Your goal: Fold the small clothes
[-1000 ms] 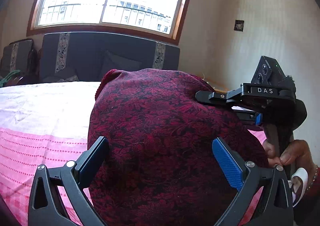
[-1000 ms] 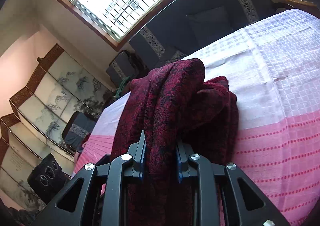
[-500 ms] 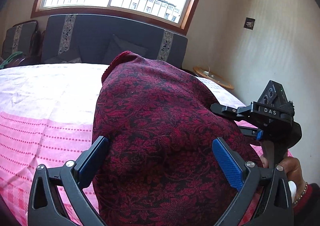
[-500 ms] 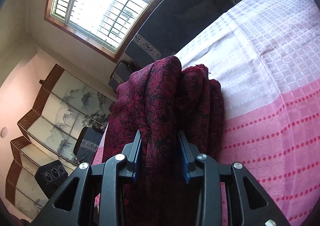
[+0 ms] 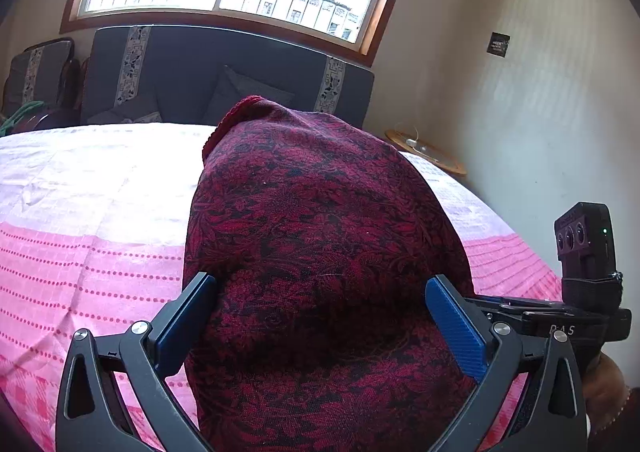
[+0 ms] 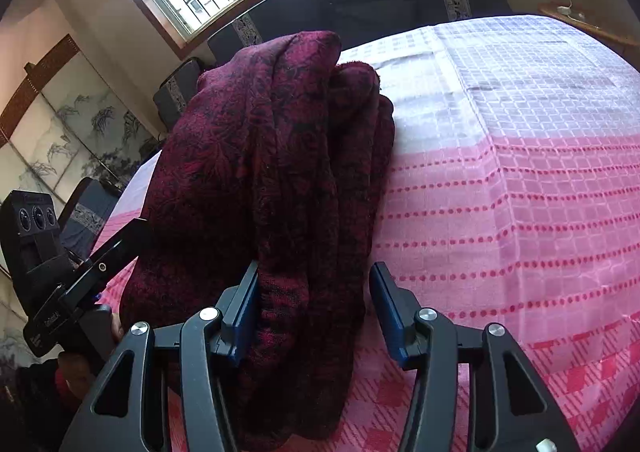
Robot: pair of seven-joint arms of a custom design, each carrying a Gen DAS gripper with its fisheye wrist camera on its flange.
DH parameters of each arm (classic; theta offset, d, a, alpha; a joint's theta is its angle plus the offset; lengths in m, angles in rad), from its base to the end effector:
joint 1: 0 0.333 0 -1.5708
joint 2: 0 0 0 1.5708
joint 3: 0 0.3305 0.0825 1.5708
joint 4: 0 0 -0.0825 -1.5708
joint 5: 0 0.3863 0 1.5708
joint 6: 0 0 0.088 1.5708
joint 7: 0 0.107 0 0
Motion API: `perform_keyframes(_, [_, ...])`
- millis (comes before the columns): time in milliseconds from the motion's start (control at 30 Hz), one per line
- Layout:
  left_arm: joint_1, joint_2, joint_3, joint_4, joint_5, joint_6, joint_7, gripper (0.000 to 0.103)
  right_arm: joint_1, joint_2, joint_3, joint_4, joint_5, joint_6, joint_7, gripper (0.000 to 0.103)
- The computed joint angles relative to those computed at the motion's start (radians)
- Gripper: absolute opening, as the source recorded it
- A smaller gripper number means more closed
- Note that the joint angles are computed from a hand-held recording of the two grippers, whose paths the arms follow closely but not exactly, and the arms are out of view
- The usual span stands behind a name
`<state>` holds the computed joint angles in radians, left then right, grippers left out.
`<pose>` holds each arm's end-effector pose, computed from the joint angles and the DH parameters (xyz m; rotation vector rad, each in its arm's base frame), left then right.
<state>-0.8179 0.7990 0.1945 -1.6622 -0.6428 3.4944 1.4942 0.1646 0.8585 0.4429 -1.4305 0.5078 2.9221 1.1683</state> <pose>0.6100 -0.3918 0.2792 -1.7593 1.6813 -1.2620 0.7054 0.3361 0.2860 -1.8544 1.3888 0.0260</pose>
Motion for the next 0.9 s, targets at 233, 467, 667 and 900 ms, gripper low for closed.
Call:
perform_keyframes(233, [0.232,-0.153,-0.232,-0.184,0.125,0.110,-0.068,0.103,-0.107,-0.012,0.120,-0.057,0.110,0.033,-0.088,0.069])
perform_keyframes(467, [0.032,-0.152,0.054,-0.147,0.037,-0.170,0.007,0.102,-0.043,0.019,0.035,0.052,0.112,-0.115,-0.046,0.077])
perform_keyframes(667, [0.179,-0.137,-0.093,-0.114,0.157,-0.227,-0.018,0.102,-0.018,0.066,0.005,0.134,0.156,-0.200,-0.051,0.080])
perform_keyframes(900, [0.137,-0.114,-0.043,-0.088,0.277,-0.239,-0.066,0.103,0.005,0.093,-0.010,0.192,0.193,-0.250,-0.097,0.084])
